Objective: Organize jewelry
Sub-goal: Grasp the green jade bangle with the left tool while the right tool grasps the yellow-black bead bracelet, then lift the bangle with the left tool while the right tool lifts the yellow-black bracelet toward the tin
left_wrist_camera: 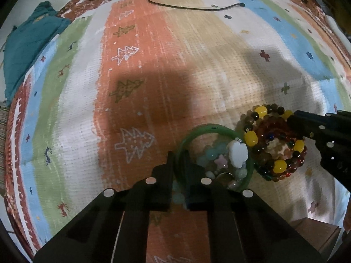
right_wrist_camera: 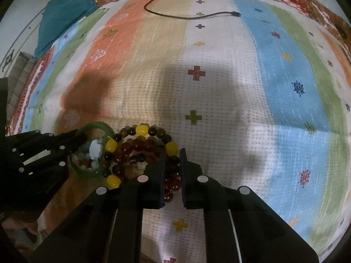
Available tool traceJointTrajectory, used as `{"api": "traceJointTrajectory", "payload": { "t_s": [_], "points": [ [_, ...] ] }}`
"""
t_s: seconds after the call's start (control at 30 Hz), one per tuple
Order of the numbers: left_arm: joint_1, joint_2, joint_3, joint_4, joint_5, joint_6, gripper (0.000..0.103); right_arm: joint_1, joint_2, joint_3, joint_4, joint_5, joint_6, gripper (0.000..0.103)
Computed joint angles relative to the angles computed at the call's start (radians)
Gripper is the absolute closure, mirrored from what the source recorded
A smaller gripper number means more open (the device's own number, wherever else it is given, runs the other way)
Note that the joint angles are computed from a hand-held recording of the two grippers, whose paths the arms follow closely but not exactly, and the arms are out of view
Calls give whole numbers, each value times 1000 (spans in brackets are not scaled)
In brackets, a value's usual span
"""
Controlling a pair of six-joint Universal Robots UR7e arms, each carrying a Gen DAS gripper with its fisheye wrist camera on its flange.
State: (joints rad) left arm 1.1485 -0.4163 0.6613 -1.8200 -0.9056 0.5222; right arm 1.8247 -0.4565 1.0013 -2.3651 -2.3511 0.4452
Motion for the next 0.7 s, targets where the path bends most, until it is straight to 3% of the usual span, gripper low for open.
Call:
{"api": "traceJointTrajectory", "payload": {
  "t_s": [0.2,0.37,0.7],
  "points": [
    [-6,-17,4,-3,-21,-19,96,14,1,-4,19,-29,-7,93],
    [-22,-74,83,-37,-33,-38,96,34,-1,-7,33,-75,-15,93],
    [-24,-83,62,-34,-43,-40,95,69,-12,4,44,-131,-20,93]
  ]
}}
